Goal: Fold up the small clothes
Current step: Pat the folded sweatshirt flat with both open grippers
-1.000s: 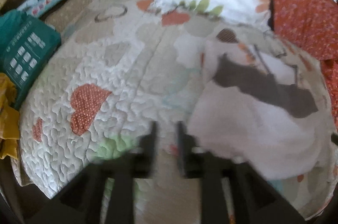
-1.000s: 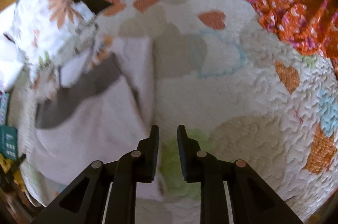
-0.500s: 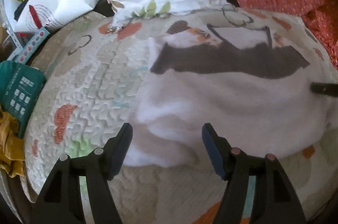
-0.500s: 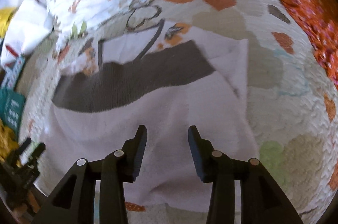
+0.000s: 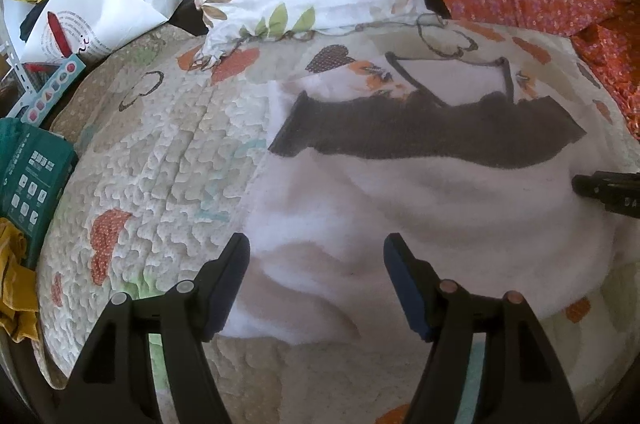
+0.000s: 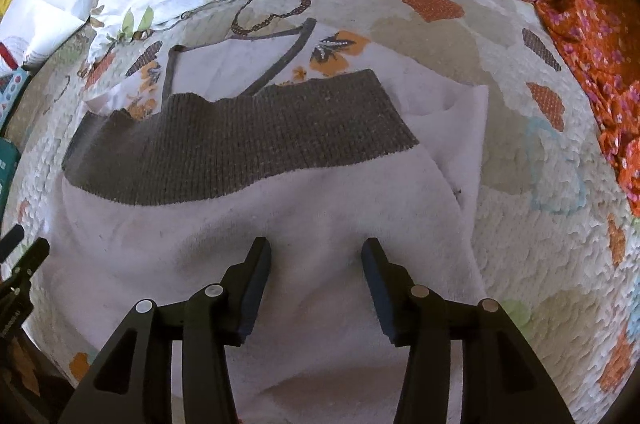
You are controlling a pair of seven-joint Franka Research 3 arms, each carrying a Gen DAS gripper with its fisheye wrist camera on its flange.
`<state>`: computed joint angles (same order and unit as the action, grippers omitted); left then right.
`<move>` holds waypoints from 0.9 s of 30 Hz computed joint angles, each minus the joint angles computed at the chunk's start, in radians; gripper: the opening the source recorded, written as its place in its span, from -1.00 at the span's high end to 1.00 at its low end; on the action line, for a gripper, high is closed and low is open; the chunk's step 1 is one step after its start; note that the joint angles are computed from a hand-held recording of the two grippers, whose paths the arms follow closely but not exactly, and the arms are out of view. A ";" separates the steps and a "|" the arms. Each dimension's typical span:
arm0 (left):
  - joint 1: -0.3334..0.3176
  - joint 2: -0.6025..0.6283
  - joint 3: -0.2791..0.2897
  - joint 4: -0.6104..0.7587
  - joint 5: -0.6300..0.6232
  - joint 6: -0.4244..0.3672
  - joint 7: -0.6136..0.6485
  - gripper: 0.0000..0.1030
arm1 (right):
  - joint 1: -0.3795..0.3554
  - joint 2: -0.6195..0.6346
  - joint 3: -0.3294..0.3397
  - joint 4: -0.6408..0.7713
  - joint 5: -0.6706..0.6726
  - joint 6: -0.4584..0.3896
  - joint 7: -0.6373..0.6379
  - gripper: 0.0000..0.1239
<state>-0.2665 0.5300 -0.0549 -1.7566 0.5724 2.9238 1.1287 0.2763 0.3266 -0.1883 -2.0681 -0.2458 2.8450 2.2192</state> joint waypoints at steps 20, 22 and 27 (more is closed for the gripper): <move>0.018 0.023 -0.034 0.024 -0.047 -0.047 0.054 -0.34 | 0.002 -0.040 -0.018 -0.054 -0.007 0.053 0.051 0.08; 0.021 0.026 -0.038 0.028 -0.058 -0.054 0.062 -0.34 | -0.001 -0.048 -0.020 -0.062 -0.008 0.061 0.059 0.08; 0.023 0.034 -0.043 0.040 -0.077 -0.070 0.070 -0.35 | 0.005 -0.089 -0.063 -0.101 -0.062 0.101 0.141 0.04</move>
